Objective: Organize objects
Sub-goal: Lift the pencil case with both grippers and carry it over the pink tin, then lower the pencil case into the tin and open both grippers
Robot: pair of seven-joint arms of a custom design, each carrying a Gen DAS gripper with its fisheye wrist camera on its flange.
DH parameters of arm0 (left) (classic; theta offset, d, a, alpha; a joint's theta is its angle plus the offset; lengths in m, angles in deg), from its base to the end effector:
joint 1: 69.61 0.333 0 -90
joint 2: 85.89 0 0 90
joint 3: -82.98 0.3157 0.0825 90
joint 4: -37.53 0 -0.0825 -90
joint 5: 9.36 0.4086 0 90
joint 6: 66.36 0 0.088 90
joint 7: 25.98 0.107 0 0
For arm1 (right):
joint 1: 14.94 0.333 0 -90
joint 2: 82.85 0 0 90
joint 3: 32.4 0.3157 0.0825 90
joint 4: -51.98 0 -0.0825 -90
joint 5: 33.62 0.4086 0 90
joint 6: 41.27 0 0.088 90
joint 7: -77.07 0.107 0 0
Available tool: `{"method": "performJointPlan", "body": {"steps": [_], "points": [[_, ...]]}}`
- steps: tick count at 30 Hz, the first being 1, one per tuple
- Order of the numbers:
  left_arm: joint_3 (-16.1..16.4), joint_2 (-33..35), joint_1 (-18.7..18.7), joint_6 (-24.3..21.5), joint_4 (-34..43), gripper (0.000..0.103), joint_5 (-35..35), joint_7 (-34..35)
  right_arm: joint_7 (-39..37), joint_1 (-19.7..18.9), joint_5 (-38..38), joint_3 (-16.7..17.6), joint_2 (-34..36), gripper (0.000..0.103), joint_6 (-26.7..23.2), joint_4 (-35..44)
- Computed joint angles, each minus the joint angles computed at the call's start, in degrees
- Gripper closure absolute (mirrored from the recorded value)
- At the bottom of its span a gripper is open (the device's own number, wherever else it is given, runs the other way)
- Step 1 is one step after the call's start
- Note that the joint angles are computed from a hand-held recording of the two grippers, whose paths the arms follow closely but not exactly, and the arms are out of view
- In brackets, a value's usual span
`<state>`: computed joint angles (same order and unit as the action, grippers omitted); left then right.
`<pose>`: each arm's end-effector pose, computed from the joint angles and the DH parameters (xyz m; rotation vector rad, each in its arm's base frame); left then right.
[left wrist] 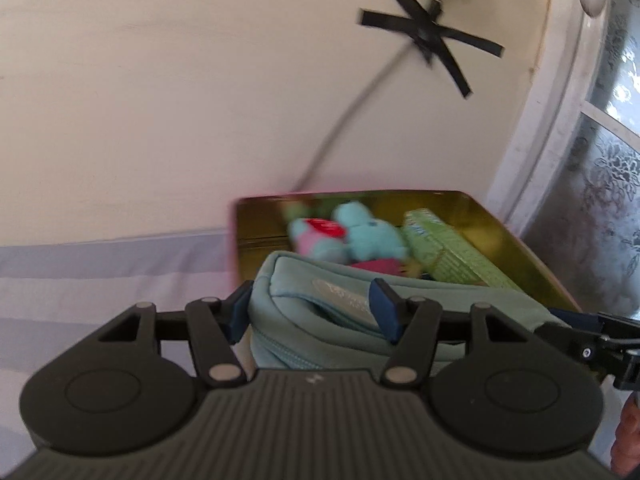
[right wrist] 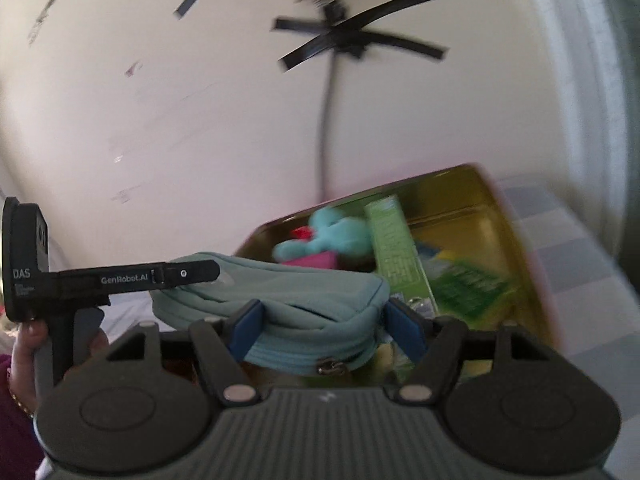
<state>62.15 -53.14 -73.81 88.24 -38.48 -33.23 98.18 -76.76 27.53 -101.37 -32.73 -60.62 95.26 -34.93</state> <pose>0.7465 -0.2496 0.5044 -1.2126 2.2710 -1.2313 0.5530 0.4891 0.4892 -1.0290 1.8904 -0.6950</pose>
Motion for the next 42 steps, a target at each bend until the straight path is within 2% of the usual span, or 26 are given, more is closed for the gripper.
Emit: {"method": "performJointPlan", "body": {"steps": [2, 4, 6, 8, 10, 12, 13, 16, 18, 21, 24, 26, 28, 31, 33, 42], "points": [[-0.29, 2.36, -1.36, -0.35, 2.57, 0.039, 0.70, -0.03, 1.03, 0.30, -0.50, -0.26, -1.15, 0.034, -2.21, -1.86], [1.03, 5.15, -3.92, 0.74, 5.65, 0.036, 2.95, -1.82, 0.83, 0.12, -0.25, 0.27, -1.18, 0.034, -3.47, -2.04], [3.99, 7.84, -6.94, -1.11, 10.13, 0.034, 7.03, -6.41, -4.69, -0.65, 4.18, 1.34, 1.32, 0.034, -6.21, 1.39], [6.77, 9.29, -9.34, -4.86, 13.81, 0.030, 11.84, -10.25, -12.03, 0.39, 7.38, 1.45, 4.63, 0.033, -11.44, 6.74], [6.95, 7.50, -9.24, -4.61, 11.94, 0.033, 13.94, -11.54, -14.54, 1.81, 8.01, 0.09, 6.94, 0.030, -13.47, 10.74], [3.23, 3.32, -5.76, -2.01, 5.85, 0.032, 11.95, -7.06, -11.47, 3.76, 4.94, -1.62, 6.20, 0.030, -11.54, 9.99], [1.55, 0.97, -4.03, 0.04, 2.29, 0.032, 10.29, -4.78, -10.20, 4.98, 3.47, -2.15, 6.24, 0.030, -12.42, 10.29], [-4.05, -6.41, 1.89, 5.19, -8.46, 0.032, 2.53, 3.17, -9.58, 9.12, -0.09, -2.74, 7.79, 0.029, -18.95, 13.27], [-7.68, -11.33, 6.02, 5.64, -14.68, 0.032, -5.18, 9.71, -6.69, 11.64, -2.63, -2.97, 8.37, 0.027, -21.51, 13.95], [-10.88, -19.00, 10.24, 6.66, -24.07, 0.032, -16.51, 20.08, 1.46, 15.76, -6.62, -2.96, 8.90, 0.023, -25.50, 13.13], [-12.16, -26.05, 13.14, 5.78, -32.08, 0.031, -29.84, 32.05, 10.13, 18.10, -7.80, -2.02, 9.25, 0.022, -28.77, 11.70], [-10.97, -29.77, 13.07, 5.30, -36.59, 0.029, -34.89, 36.52, 16.46, 18.92, -7.41, -1.06, 9.46, 0.022, -29.62, 10.64], [-9.16, -32.15, 12.33, 4.67, -39.80, 0.029, -36.27, 37.47, 20.54, 19.26, -6.16, -0.15, 9.93, 0.022, -29.80, 10.32], [-6.52, -34.56, 10.84, 4.61, -43.94, 0.029, -37.26, 38.71, 23.84, 18.69, -3.31, 0.75, 11.06, 0.023, -27.64, 10.92], [-5.09, -35.33, 9.52, 6.74, -46.15, 0.029, -37.91, 39.85, 25.16, 18.69, -2.27, 0.76, 11.74, 0.024, -25.42, 11.31], [2.05, -35.68, 4.47, 11.47, -49.70, 0.028, -38.62, 39.77, 13.77, 20.44, 3.64, -2.31, 20.50, 0.024, -21.39, 24.70]]}}
